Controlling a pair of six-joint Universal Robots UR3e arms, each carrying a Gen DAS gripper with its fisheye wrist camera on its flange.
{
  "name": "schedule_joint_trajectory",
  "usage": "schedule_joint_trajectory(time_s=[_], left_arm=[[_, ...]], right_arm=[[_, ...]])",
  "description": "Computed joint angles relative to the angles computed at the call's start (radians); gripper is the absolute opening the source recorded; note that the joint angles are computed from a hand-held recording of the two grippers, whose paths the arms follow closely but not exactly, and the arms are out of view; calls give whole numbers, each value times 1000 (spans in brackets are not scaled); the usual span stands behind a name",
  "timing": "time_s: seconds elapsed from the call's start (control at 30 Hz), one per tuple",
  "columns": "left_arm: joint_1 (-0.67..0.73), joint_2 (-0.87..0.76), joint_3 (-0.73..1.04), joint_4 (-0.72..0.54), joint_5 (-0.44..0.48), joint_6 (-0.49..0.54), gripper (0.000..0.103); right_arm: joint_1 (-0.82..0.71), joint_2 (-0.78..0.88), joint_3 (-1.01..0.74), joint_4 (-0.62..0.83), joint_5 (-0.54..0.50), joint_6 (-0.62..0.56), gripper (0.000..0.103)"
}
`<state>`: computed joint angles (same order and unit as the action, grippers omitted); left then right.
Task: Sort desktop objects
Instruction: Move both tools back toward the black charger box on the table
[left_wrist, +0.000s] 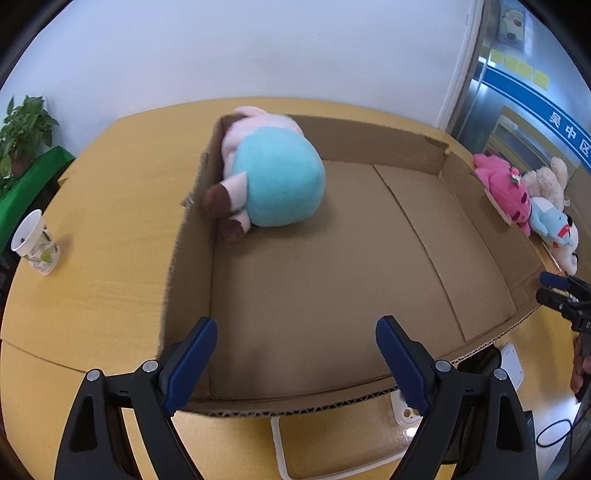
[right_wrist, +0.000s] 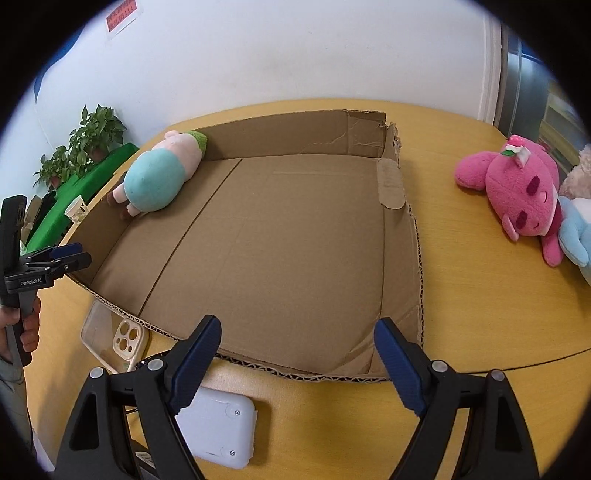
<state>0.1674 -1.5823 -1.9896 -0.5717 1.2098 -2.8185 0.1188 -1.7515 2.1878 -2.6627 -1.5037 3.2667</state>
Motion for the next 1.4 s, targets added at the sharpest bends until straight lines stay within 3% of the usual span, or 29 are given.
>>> schedule_joint_trajectory(time_s=[0.17, 0.23, 0.27, 0.33, 0.37, 0.4, 0.43, 0.47, 0.5, 0.53, 0.57, 0.6, 0.67, 0.7, 0.73, 0.8, 0.87, 1.2, 1.33, 1.4], left_arm=[[45, 207, -158, 165, -27, -46, 89], [51, 296, -223, 238, -19, -65, 102], [51, 327, -245, 262, -11, -75, 103], [48, 390, -297, 315, 10, -107, 103], [47, 413, -320, 334, 15, -120, 102], [50, 442, -344, 339, 9, -121, 96], [53, 464, -360, 336, 2, -115, 65], [57, 488, -369, 314, -10, -103, 43], [67, 513, -373, 264, -37, -82, 9], [82, 542, -372, 200, -74, -65, 5], [96, 576, -383, 164, -103, -61, 6], [95, 611, -399, 151, -112, -68, 8], [102, 657, -420, 125, -121, -65, 42], [94, 680, -431, 129, -100, -82, 86], [83, 698, -452, 170, -68, -109, 102], [88, 759, -504, 245, -52, -140, 102], [96, 802, -507, 211, -63, -131, 103], [-114, 747, -524, 292, 132, -175, 103], [-324, 602, -547, 554, 383, -241, 103], [-368, 577, -535, 571, 417, -242, 103]], right_arm=[[127, -38, -33, -24, -154, 55, 85], [182, -49, -27, -60, -207, 58, 85], [211, -46, -26, -77, -239, 61, 85], [266, -42, -21, -102, -298, 55, 81], [292, -49, -1, -139, -320, 59, 70], [292, -65, 14, -149, -300, 55, 43], [283, -80, 27, -157, -269, 47, 29], [269, -107, 48, -162, -237, 53, 17], [257, -129, 70, -177, -215, 58, 19], [238, -167, 104, -196, -177, 59, 19], [205, -213, 138, -200, -120, 52, 27], [189, -242, 156, -197, -96, 50, 37], [194, -288, 176, -184, -116, 65, 89], [205, -303, 184, -186, -136, 71, 91], [209, -320, 193, -184, -145, 68, 91], [232, -332, 187, -160, -185, 67, 91], [283, -302, 164, -148, -262, 85, 91], [447, -134, 99, -222, -422, 146, 91], [507, -94, 81, -262, -468, 163, 91], [549, -63, 56, -249, -526, 175, 91]])
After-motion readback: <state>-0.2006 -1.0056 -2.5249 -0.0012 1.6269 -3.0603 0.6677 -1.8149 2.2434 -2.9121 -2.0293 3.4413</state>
